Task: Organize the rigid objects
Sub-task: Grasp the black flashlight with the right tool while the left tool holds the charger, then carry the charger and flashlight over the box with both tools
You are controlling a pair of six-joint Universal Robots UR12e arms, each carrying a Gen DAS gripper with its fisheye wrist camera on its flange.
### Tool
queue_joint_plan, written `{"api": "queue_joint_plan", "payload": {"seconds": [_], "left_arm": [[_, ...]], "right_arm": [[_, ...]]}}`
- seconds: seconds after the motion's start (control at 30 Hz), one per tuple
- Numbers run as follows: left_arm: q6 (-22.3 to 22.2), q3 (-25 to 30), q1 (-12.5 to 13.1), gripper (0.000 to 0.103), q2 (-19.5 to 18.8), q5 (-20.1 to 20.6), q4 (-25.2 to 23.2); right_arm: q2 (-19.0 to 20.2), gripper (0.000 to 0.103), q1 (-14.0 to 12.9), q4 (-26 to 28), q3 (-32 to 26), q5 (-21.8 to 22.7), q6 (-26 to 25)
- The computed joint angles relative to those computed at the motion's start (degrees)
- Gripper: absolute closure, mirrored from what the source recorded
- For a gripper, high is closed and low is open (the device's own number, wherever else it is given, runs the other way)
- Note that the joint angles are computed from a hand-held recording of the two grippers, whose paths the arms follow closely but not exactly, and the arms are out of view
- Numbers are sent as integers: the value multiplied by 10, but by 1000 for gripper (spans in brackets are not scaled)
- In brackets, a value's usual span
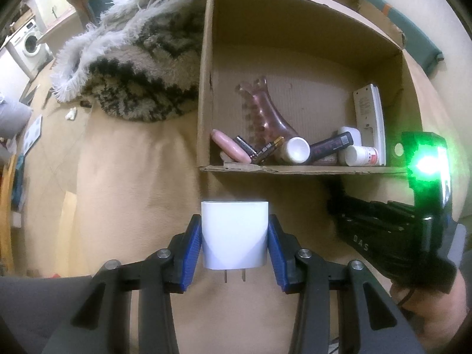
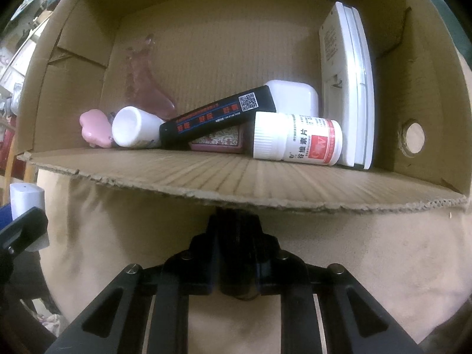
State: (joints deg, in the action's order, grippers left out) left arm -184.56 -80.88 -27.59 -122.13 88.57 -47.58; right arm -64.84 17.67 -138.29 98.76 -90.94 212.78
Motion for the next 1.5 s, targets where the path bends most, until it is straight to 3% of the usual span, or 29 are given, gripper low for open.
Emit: {"api": "queue_joint_plan", "payload": {"seconds": [0.43, 0.6, 0.83, 1.03, 1.27, 1.4, 1.5], "left_arm": [[-7, -8, 2, 64, 3, 17, 16], [-5, -16, 1, 64, 8, 27, 34], [-5, -27, 0, 64, 18, 36, 59], [-6, -27, 0, 64, 30, 19, 93], [-24, -9, 0, 64, 32, 5, 117], [-41, 24, 4, 64, 19, -26, 99], [-46, 50, 0, 64, 3, -19, 103]], "right_arm": [[-46, 82, 6, -16, 46, 3, -7], [-70, 82, 12, -28, 69, -1, 16], [-101, 82, 19, -68, 99, -2, 41], [-131, 82, 17, -115, 109, -14, 33], [-148, 82, -3, -152, 83, -20, 6], [-146, 82, -13, -173, 64, -20, -16], [-136, 82, -21, -189, 49, -18, -31]]}}
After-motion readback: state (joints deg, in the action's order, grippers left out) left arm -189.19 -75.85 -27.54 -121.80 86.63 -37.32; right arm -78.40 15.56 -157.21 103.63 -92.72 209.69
